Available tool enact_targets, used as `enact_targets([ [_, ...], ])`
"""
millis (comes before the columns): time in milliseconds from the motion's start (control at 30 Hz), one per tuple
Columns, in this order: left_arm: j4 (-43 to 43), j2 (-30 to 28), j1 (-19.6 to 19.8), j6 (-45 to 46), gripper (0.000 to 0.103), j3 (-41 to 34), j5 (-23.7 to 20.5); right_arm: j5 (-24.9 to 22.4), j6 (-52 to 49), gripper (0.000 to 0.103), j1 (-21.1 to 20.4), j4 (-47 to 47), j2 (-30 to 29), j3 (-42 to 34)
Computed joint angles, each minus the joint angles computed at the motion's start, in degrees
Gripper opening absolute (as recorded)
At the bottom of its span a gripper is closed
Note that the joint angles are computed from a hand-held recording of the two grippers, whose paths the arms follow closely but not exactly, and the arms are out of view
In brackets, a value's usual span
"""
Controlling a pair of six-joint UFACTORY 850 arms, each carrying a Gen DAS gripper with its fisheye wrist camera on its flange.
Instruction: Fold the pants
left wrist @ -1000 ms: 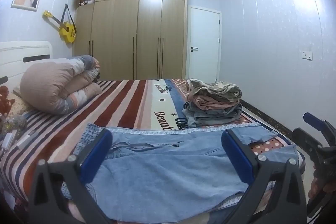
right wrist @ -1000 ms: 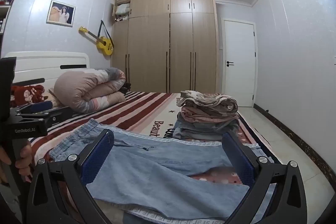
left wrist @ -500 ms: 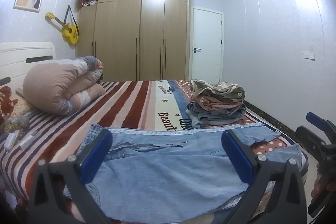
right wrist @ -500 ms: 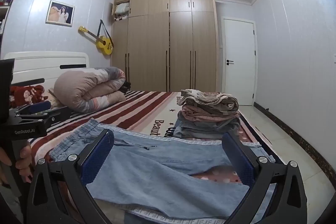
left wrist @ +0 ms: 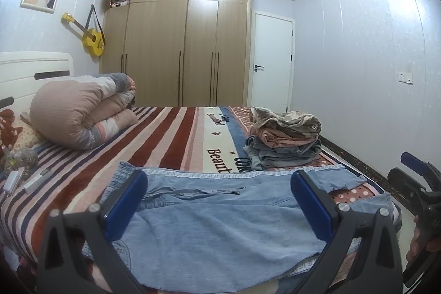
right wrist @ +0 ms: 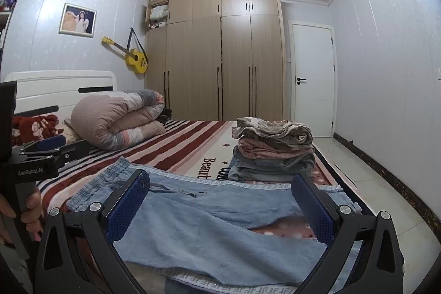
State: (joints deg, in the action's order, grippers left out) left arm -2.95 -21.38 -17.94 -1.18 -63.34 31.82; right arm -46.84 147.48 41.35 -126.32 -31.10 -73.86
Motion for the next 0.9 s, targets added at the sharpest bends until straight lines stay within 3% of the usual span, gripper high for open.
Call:
enact_targets([
  [900, -0.76, -0.16, 0.50, 0.06, 0.102, 0.33, 0.78, 0.61, -0.02, 0.102, -0.09, 0.68, 0.33, 0.42],
])
